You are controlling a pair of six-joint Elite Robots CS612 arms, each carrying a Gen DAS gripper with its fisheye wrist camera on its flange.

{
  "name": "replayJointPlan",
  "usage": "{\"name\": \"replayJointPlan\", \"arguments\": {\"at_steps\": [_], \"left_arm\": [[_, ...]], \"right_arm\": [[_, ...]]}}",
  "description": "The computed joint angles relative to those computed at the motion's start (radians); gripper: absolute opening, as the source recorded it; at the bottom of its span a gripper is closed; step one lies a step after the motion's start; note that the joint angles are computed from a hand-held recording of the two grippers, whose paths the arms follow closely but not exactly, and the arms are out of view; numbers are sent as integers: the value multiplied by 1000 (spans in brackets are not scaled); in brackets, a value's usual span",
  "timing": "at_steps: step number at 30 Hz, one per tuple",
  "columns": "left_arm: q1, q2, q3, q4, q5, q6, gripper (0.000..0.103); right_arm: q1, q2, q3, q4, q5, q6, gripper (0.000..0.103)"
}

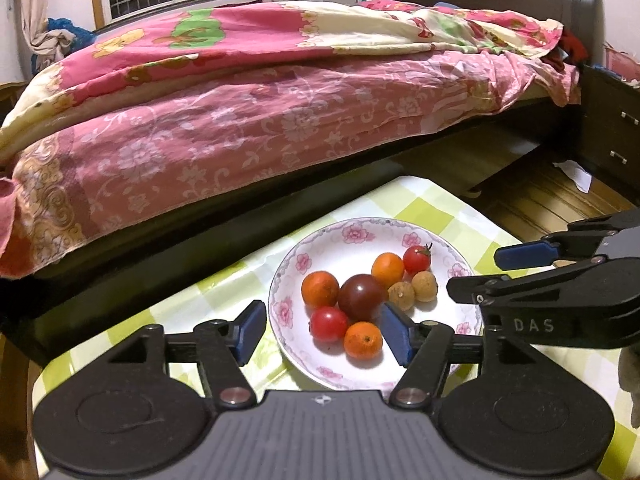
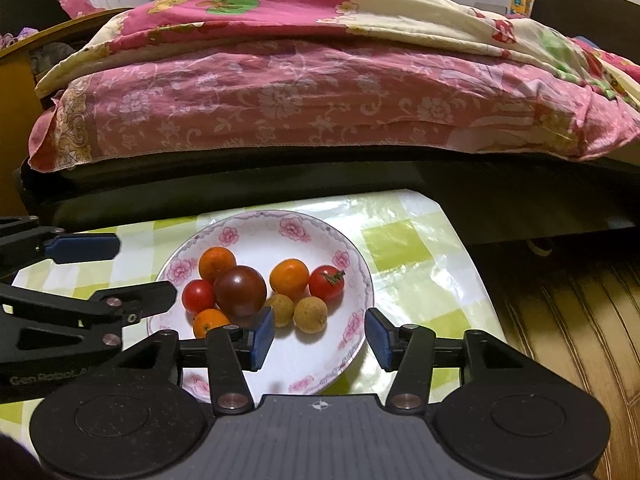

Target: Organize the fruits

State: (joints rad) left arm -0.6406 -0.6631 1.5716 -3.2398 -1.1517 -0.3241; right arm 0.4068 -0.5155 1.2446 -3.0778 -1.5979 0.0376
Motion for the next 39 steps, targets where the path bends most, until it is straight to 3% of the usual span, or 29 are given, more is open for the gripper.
{"name": "replayJointPlan", "arguments": {"at_steps": [21,31,39], "left_arm": [[-28,-19,43,11,76,-55,89],[-53,-33,77,11,135,-90,103],[-67,-47,102,9,147,-116,103]], "right_arm": [[9,-50,93,-46,-15,46,52],[15,-76,146,-77,-35,79,55],[19,-97,188,-96,-46,97,55]]}}
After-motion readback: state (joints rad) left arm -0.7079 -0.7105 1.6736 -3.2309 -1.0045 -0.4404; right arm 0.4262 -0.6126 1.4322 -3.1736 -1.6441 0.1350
